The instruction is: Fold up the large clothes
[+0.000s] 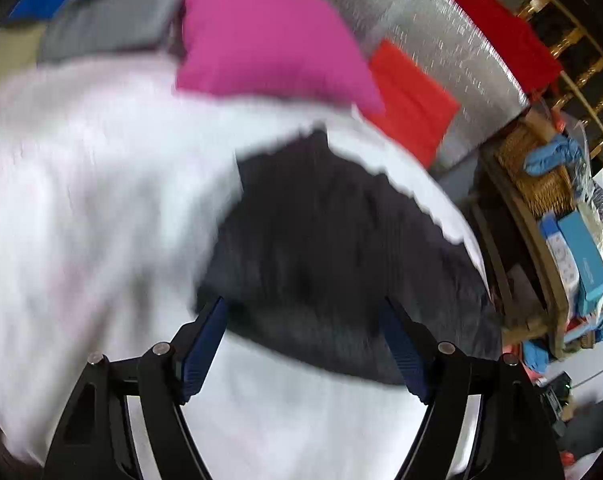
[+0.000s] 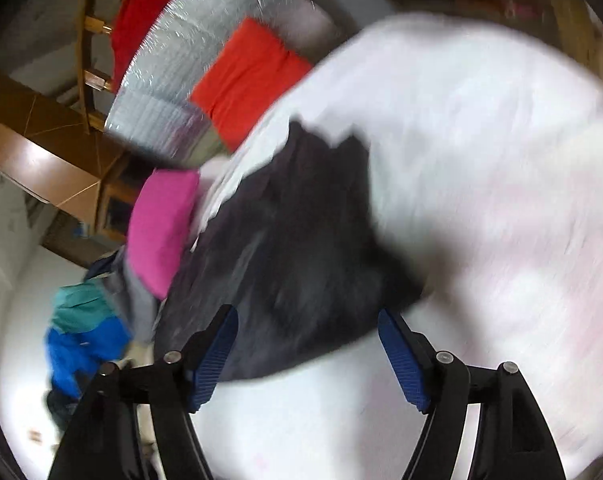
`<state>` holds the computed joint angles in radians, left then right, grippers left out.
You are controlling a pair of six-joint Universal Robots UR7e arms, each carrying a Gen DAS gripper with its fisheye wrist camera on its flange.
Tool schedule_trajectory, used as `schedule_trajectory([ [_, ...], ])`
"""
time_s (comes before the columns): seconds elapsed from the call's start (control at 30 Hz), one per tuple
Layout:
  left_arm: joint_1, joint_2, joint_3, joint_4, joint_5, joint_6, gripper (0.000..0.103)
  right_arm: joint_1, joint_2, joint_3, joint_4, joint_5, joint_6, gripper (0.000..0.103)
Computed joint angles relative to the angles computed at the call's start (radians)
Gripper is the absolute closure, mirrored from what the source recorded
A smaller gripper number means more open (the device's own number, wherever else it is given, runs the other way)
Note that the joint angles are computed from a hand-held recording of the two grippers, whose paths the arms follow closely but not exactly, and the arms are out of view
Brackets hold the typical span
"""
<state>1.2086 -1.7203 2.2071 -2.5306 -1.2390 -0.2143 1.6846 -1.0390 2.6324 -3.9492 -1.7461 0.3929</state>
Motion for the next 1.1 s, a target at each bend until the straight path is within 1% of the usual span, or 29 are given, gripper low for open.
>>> schedule_trajectory([
  [0.07,0.025,0.011,-0.002,0.044,-0.057,-0.049,0.024,-0.006,0.052,-0.021,-0.004,0.03,0.041,0.027],
  [0.13,0.062,0.037,-0.009,0.065,-0.11,-0.109,0.024,-0.002,0.1,-0.057,0.007,0.007,0.083,0.027],
  [0.17,0.072,0.049,-0.015,0.07,-0.119,-0.13,0.024,-0.005,0.114,-0.078,0.03,-0.006,0.107,0.027],
  [0.23,0.093,0.077,-0.023,0.048,-0.12,-0.18,0.024,-0.016,0.137,-0.101,0.024,-0.012,0.137,0.027],
  [0.27,0.103,0.088,-0.026,0.03,-0.122,-0.197,0.024,-0.023,0.158,-0.113,-0.007,-0.016,0.155,0.027],
  [0.33,0.13,0.111,-0.03,-0.025,-0.155,-0.226,0.024,-0.027,0.19,-0.126,-0.064,-0.027,0.171,0.027],
  [0.37,0.147,0.121,-0.031,-0.074,-0.175,-0.238,0.024,-0.024,0.198,-0.135,-0.074,-0.041,0.171,0.03],
  [0.4,0.153,0.129,-0.029,-0.115,-0.176,-0.239,0.024,-0.008,0.206,-0.148,-0.08,-0.084,0.166,0.036],
  [0.43,0.158,0.133,-0.025,-0.151,-0.171,-0.232,0.026,0.011,0.21,-0.162,-0.071,-0.129,0.157,0.053],
  [0.47,0.16,0.138,-0.025,-0.17,-0.169,-0.226,0.027,0.034,0.216,-0.169,-0.091,-0.168,0.139,0.062],
  [0.53,0.15,0.14,-0.018,-0.2,-0.15,-0.196,0.042,0.084,0.235,-0.184,-0.16,-0.227,0.077,0.07],
  [0.57,0.143,0.136,-0.013,-0.21,-0.139,-0.175,0.043,0.114,0.239,-0.196,-0.173,-0.268,0.038,0.071],
  [0.6,0.134,0.143,-0.011,-0.223,-0.129,-0.168,0.044,0.153,0.25,-0.218,-0.181,-0.328,-0.015,0.071],
  [0.63,0.132,0.141,-0.008,-0.228,-0.122,-0.157,0.044,0.168,0.252,-0.227,-0.165,-0.359,-0.033,0.072],
  [0.67,0.134,0.146,-0.012,-0.214,-0.115,-0.159,0.044,0.171,0.247,-0.235,-0.108,-0.388,-0.029,0.072],
  [0.7,0.135,0.153,-0.02,-0.177,-0.093,-0.171,0.044,0.157,0.229,-0.235,-0.027,-0.391,0.012,0.072],
  [0.73,0.137,0.163,-0.028,-0.156,-0.079,-0.177,0.042,0.13,0.218,-0.225,0.016,-0.365,0.057,0.071],
  [0.77,0.144,0.167,-0.027,-0.158,-0.083,-0.17,0.042,0.092,0.209,-0.204,0.023,-0.305,0.1,0.071],
  [0.8,0.139,0.162,-0.028,-0.153,-0.076,-0.163,0.042,0.079,0.202,-0.191,0.01,-0.275,0.102,0.071],
  [0.83,0.129,0.157,-0.03,-0.137,-0.061,-0.154,0.041,0.079,0.192,-0.184,0.008,-0.264,0.093,0.071],
  [0.9,0.107,0.134,-0.02,-0.115,-0.02,-0.154,0.038,0.083,0.185,-0.17,-0.014,-0.254,0.09,0.065],
  [0.93,0.095,0.142,-0.023,-0.119,-0.005,-0.161,0.037,0.084,0.176,-0.162,-0.004,-0.258,0.097,0.057],
  [0.97,0.08,0.123,-0.012,-0.112,0.014,-0.157,0.036,0.086,0.165,-0.153,0.011,-0.266,0.107,0.049],
  [1.03,0.058,0.1,-0.004,-0.104,0.035,-0.147,0.03,0.081,0.15,-0.126,-0.007,-0.27,0.125,0.043],
  [1.1,0.07,0.082,-0.006,-0.114,0.03,-0.137,0.026,0.069,0.142,-0.098,-0.059,-0.271,0.15,0.038],
])
